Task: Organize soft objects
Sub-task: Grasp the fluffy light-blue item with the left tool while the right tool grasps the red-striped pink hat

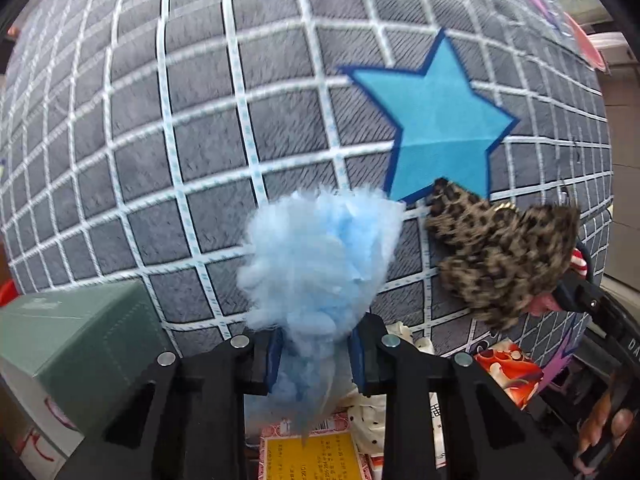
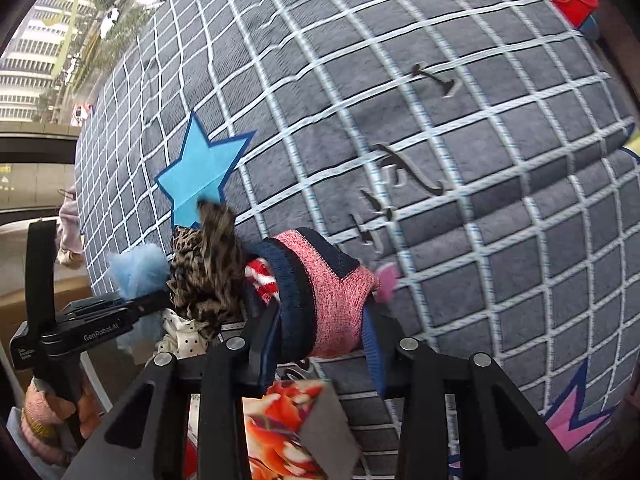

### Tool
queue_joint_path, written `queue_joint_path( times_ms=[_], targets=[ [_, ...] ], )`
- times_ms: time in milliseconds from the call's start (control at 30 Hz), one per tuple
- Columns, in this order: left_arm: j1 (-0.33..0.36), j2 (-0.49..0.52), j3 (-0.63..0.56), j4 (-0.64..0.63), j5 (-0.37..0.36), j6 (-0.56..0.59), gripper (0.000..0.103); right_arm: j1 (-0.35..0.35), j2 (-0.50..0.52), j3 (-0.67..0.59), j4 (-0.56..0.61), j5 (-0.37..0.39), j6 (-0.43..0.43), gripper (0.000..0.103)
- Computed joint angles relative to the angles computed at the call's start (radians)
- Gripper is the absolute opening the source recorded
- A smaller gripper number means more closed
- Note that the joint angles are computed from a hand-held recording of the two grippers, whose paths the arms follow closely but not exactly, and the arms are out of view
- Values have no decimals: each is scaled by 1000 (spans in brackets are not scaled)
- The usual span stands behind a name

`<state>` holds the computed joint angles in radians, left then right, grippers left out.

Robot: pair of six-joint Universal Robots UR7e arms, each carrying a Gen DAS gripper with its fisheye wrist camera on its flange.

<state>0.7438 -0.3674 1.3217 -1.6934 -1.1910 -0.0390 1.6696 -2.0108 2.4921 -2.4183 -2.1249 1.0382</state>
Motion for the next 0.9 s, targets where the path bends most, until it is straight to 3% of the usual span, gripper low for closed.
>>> queue_joint_path(
  times_ms=[133, 400, 600, 733, 900],
  targets=[
    [-18, -26, 27, -48, -5, 28, 30, 20, -69, 13, 37, -16, 18, 38],
    [-61, -114, 65, -134, -51, 49, 30, 98, -111, 17, 79, -61, 87, 38],
    [-87, -172, 95, -161, -118, 97, 30, 170, -94, -2, 117, -101, 152, 38],
    [-115, -240, 205, -217, -165, 114, 30, 228, -74, -22, 141, -130, 204, 38],
    [-131, -285, 245, -224, -212, 121, 30, 296, -30, -60, 151, -166, 247, 38]
  ],
)
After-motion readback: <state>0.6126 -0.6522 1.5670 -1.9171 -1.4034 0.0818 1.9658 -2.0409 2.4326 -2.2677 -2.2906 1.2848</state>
